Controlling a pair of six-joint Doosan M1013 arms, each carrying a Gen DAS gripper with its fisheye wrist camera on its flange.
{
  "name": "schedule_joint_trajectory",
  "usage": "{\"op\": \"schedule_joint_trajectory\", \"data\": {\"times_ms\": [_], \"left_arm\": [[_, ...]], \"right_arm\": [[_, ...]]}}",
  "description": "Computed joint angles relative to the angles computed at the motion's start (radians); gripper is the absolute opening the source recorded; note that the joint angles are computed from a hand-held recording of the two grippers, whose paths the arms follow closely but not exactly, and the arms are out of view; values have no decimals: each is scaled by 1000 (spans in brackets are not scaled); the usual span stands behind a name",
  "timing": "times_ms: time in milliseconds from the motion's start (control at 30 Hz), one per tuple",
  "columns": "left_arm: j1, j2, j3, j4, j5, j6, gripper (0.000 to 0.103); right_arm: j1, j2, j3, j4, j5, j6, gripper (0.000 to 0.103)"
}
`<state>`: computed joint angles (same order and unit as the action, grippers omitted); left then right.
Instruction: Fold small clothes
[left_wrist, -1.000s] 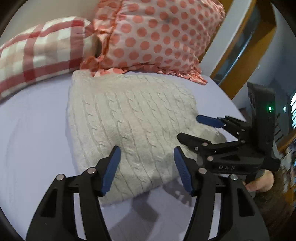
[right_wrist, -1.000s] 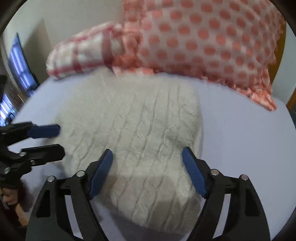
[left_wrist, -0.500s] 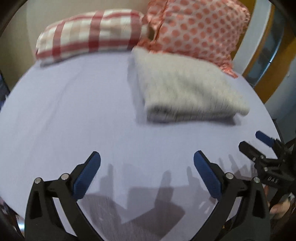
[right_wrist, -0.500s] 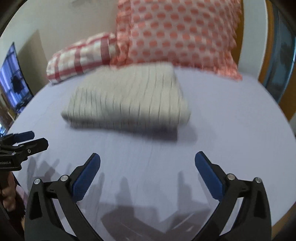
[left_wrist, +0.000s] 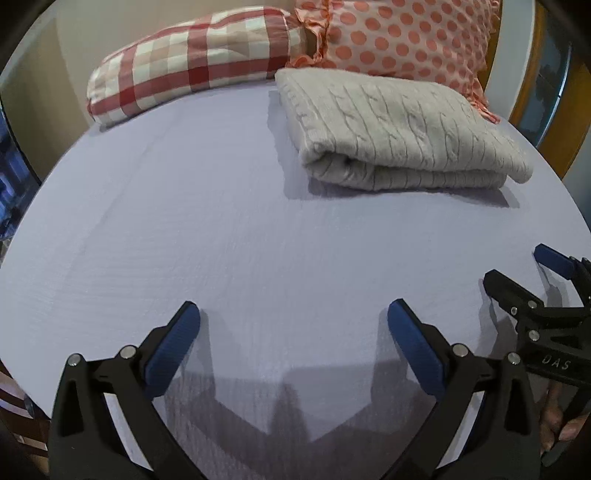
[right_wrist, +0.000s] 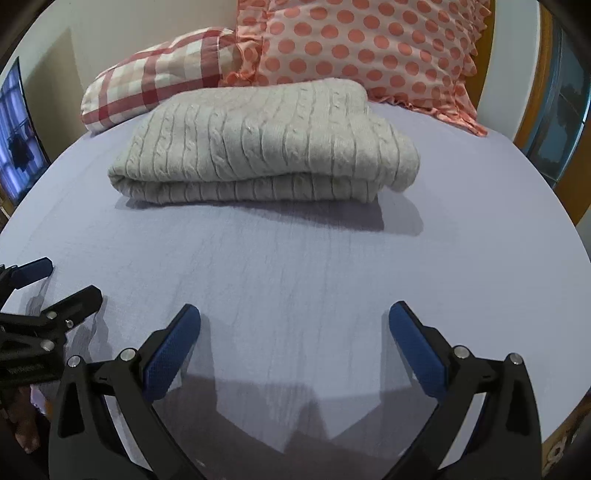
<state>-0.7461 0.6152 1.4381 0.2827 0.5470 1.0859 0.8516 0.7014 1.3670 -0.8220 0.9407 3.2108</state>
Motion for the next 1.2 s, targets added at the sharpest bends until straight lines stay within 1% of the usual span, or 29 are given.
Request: {"op": "schedule_joint_trajectory", "data": {"times_ms": [267, 1200], "left_arm": [[-4, -1, 3, 35, -1, -55, 101], [-3, 0, 2, 34, -6, -50, 101]], "right_arm": [[-2, 2, -6, 14, 4, -7, 102], [-4, 0, -1, 16, -3, -15, 102]]}}
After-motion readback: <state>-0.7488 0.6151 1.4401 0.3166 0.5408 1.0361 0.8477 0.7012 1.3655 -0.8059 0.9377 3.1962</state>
